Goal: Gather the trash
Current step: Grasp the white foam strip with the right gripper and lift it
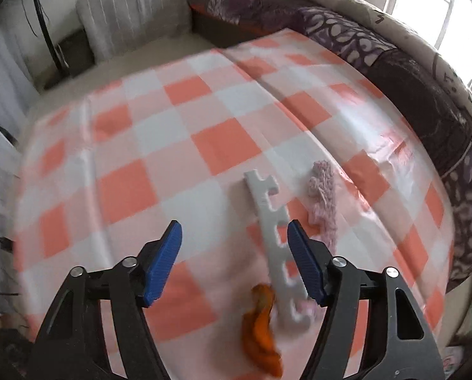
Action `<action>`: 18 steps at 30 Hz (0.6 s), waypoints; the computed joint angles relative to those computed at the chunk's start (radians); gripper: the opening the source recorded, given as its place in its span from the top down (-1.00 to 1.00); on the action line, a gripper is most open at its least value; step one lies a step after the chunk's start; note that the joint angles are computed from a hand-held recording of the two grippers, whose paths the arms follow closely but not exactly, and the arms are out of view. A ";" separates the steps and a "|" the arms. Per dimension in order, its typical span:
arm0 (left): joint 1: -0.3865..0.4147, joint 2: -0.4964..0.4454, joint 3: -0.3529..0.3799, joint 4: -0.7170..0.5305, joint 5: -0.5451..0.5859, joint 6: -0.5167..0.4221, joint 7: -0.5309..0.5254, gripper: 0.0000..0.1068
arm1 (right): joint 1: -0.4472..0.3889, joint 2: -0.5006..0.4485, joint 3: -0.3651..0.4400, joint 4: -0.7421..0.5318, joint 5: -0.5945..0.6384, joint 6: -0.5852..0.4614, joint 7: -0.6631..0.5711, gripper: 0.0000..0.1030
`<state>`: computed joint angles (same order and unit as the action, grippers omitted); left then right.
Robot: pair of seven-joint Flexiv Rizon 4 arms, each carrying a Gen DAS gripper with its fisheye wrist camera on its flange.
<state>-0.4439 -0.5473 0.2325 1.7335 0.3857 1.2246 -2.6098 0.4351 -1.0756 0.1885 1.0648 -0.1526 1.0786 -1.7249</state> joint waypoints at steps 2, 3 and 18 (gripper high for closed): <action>-0.005 -0.001 0.004 -0.002 0.012 -0.006 0.006 0.11 | 0.007 -0.028 -0.013 -0.036 -0.011 -0.023 0.003 -0.23; -0.003 -0.003 0.003 -0.004 0.015 -0.004 0.010 0.11 | 0.014 -0.037 -0.027 -0.047 -0.020 -0.035 0.011 -0.03; -0.103 0.120 0.065 0.044 0.128 0.016 -0.178 0.11 | -0.054 0.216 0.023 0.272 0.071 0.203 0.147 0.76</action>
